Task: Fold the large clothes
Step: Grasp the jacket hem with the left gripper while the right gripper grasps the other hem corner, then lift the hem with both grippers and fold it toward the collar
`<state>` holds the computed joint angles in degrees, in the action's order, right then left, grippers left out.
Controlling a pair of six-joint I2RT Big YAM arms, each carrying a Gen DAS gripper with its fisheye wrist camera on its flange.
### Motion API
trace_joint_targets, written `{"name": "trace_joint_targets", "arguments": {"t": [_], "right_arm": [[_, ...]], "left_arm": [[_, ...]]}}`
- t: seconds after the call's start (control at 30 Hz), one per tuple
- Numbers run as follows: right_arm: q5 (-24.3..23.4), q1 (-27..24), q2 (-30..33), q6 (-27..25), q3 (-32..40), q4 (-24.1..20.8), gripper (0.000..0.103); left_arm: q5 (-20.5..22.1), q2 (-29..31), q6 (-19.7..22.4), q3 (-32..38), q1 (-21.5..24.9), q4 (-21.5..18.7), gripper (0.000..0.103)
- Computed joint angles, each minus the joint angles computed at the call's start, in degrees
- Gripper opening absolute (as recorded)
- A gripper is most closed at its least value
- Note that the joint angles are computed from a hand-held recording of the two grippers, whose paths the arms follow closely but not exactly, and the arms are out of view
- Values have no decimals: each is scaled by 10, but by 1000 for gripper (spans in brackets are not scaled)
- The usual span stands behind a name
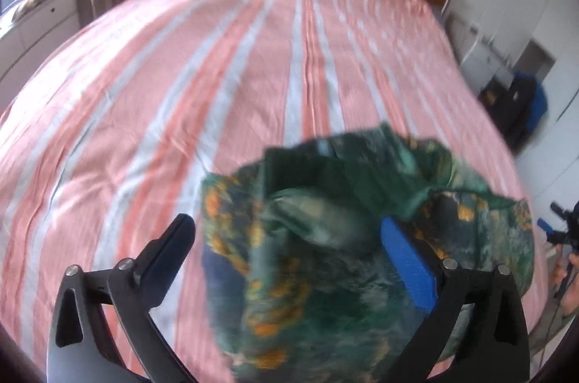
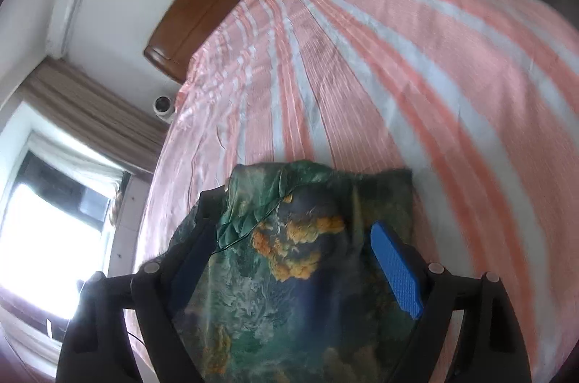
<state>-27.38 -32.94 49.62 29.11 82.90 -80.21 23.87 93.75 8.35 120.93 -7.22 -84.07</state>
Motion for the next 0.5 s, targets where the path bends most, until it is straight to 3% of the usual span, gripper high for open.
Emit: {"name": "trace_joint_targets", "arguments": {"t": [0.07,0.1,0.17,0.23,0.27,0.33,0.43,0.5], "right_arm": [[46,21,17,-77,31,-38,93],[101,64,35,-121,50,-59,93],[149,110,49,-149,56,-78,93],[182,161,72,-150,45,-83,88],[211,187,77,-141,32,-86,79],[312,248,90,-122,27,-102,14],[478,330,99,-126,81,-133,13],[545,367,112,-137,136,-133,13]], "left_arm": [[5,15,4,11,-1,-13,102],[-13,23,1,10,-10,-14,101],[-50,34,7,6,-32,-10,99],[-87,33,28,-14,-59,0,49],[-111,34,35,-16,-69,-9,10],[-137,13,40,-23,-79,0,8],[-123,-13,57,2,-73,26,8],[-137,-11,47,32,-80,56,8]]}}
